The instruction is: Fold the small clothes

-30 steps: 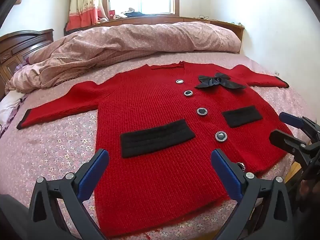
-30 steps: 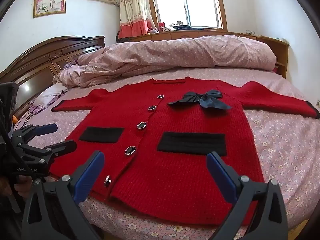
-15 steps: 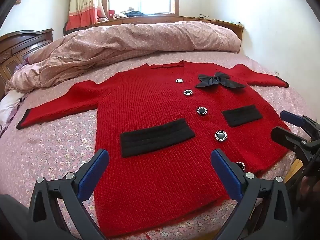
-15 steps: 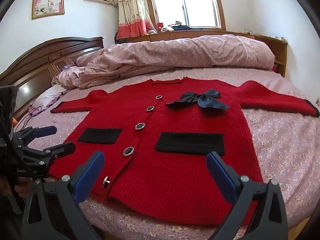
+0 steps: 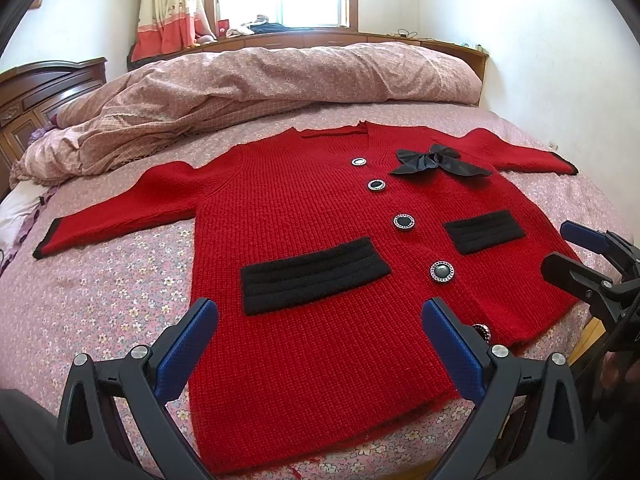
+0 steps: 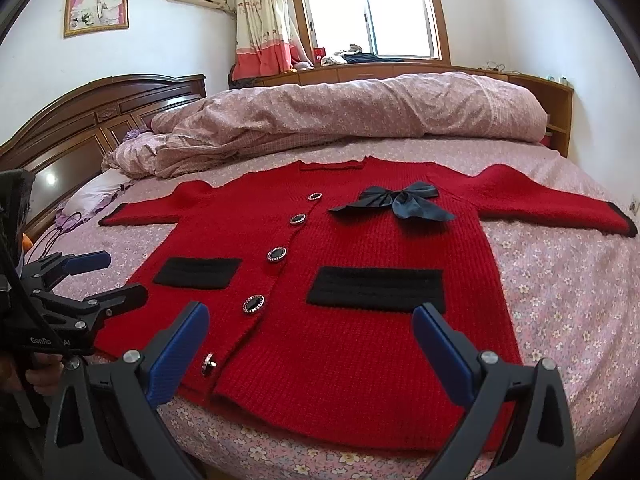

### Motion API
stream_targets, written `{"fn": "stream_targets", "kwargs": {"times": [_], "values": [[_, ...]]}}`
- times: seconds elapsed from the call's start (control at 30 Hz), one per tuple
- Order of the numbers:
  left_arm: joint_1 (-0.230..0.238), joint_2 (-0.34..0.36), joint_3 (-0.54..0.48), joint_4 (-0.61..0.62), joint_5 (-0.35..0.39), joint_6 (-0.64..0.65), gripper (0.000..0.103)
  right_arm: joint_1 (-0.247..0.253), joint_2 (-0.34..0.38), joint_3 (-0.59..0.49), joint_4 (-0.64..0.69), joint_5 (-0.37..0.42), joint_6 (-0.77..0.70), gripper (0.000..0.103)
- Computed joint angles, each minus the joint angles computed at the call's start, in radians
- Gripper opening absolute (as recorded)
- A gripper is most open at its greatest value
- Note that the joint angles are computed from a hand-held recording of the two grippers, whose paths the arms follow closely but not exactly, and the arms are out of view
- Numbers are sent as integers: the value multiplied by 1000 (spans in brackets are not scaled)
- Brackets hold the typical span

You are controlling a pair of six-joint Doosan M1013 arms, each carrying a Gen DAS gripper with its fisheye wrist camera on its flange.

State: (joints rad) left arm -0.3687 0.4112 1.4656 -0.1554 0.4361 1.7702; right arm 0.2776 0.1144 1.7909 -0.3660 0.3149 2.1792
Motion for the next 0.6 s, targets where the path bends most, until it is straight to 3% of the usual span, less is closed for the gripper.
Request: {"fn": "stream_targets", "kwargs": {"times": [0.6], "values": [[-1, 0, 0, 0, 4, 2, 99, 2, 2, -1, 1, 1, -2, 103]]}}
